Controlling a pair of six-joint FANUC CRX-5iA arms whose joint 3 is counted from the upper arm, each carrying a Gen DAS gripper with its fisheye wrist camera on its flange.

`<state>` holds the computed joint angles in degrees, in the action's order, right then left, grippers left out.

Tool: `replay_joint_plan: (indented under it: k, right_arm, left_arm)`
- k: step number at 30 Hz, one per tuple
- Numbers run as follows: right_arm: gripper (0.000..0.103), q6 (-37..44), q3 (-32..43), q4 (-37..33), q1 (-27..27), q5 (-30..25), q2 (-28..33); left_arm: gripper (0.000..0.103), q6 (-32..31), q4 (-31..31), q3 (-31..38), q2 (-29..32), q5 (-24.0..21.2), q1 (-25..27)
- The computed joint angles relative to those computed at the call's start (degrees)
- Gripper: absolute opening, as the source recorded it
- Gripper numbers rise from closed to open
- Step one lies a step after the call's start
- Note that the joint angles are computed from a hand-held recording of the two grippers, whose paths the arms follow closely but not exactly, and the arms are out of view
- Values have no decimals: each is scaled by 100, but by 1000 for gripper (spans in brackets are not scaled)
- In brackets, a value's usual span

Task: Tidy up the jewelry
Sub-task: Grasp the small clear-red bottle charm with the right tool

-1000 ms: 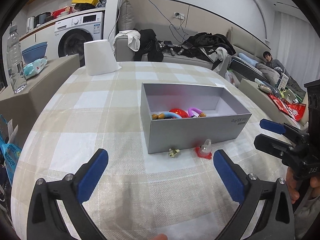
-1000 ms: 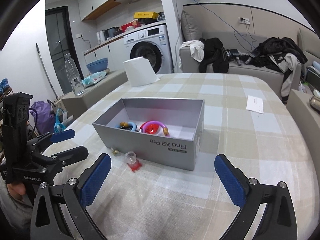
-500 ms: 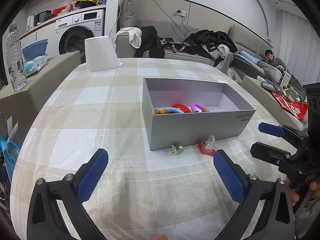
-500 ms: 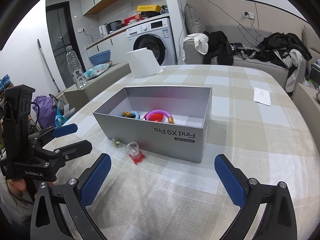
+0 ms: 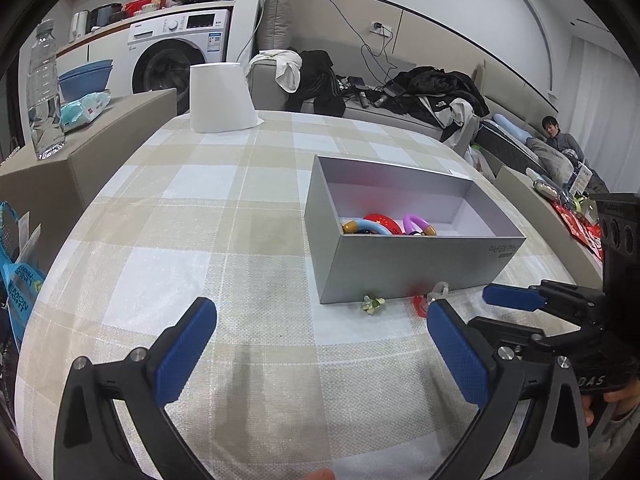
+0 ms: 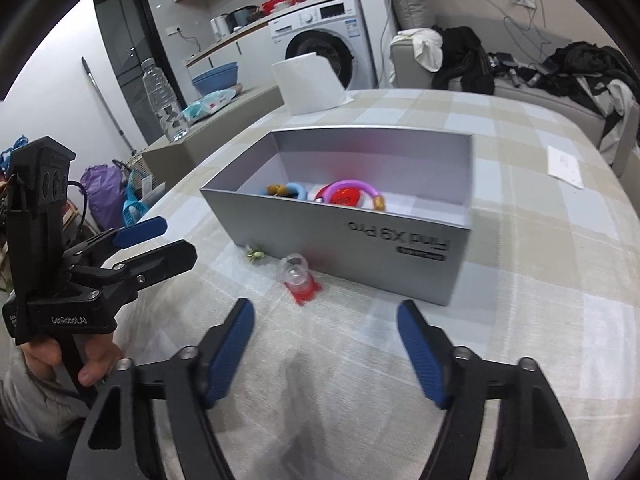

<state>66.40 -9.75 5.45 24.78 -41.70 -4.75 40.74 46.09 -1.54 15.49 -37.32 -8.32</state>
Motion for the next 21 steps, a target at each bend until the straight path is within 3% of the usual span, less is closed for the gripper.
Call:
replay_joint_plan:
  k: [3,10,21]
  right_arm:
    - [48,70,132,88,81,-120,152]
    - [38,75,371,476,258,-364,523]
    - [17,-59,218,992,374,-310,519]
  left_arm:
    - [102,120,-45,31,16,-6,12]
    - [102,320,-93,88,46,-89,54]
    - [102,378,-245,187,84,-181,58]
